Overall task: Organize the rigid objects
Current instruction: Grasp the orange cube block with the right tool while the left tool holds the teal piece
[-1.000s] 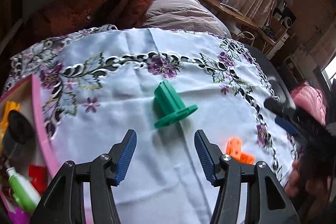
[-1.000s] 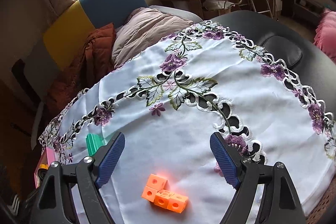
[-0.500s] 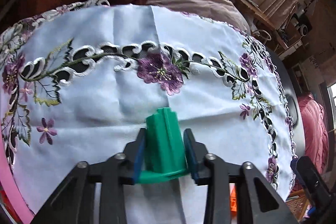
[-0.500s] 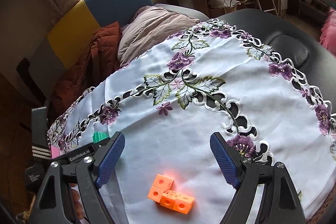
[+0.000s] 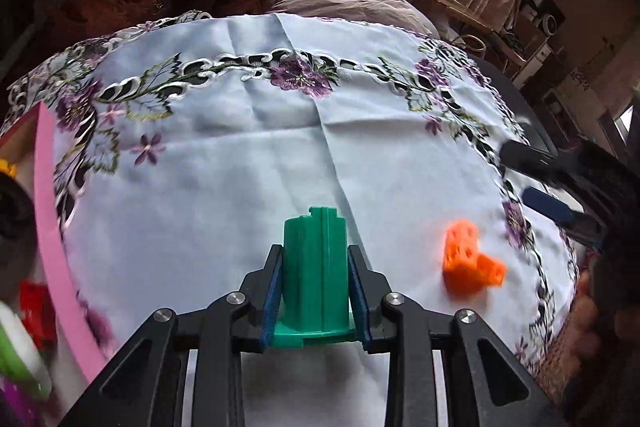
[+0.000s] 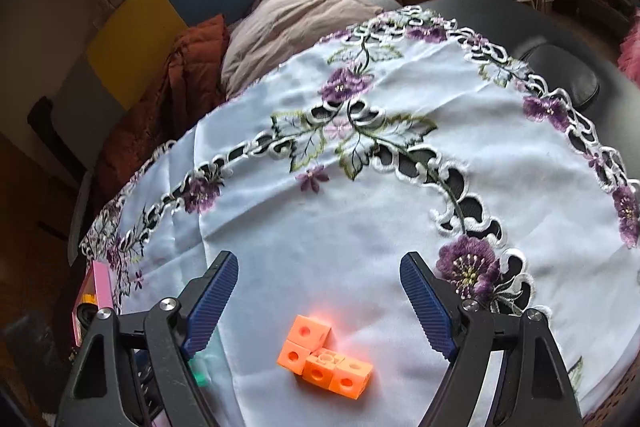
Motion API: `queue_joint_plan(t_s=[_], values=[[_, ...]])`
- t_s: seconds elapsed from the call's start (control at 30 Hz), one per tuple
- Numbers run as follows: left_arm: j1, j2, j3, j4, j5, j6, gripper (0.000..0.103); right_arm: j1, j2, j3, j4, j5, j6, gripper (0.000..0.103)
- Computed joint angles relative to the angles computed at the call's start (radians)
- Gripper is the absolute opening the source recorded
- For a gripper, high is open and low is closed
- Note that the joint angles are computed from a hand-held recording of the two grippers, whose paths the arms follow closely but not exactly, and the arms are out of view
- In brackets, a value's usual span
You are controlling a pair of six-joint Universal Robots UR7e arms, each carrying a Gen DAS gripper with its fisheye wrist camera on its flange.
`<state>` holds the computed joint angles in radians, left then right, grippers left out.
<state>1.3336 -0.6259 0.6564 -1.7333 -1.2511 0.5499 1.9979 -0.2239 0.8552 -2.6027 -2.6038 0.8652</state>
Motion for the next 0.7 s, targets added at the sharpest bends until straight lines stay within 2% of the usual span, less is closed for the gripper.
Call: queue_joint_plan(t_s=[0.23, 0.33, 0.43, 0.47, 0.6, 0.7], values=[[0.017, -0.154, 0.191, -0.096, -0.044, 0.062, 0.030, -0.012, -0.013, 0.006, 0.102, 0.044, 0.071, 0.084], [0.028, -0.197, 0.223, -0.105, -0.064, 0.074, 0.030, -0.021, -0.017, -0.001, 0.174, 0.082, 0.114, 0.084], [0.038, -0.231, 0.246, -0.112, -0.083, 0.081, 0.030, -0.026, -0.026, 0.015, 0.182, 0.109, 0.138, 0.088], [0.042, -0.240, 0.249, -0.112, -0.087, 0.080, 0.030, -0.028, -0.032, 0.022, 0.204, 0.121, 0.170, 0.088], [0.054, -0.270, 0.263, -0.113, -0.113, 0.093, 0.030, -0.001, -0.029, 0.029, 0.233, 0.074, 0.240, 0.093], [0.062, -0.282, 0.261, -0.103, -0.138, 0.094, 0.030, 0.019, -0.010, -0.005, 0.330, 0.039, 0.299, 0.094]])
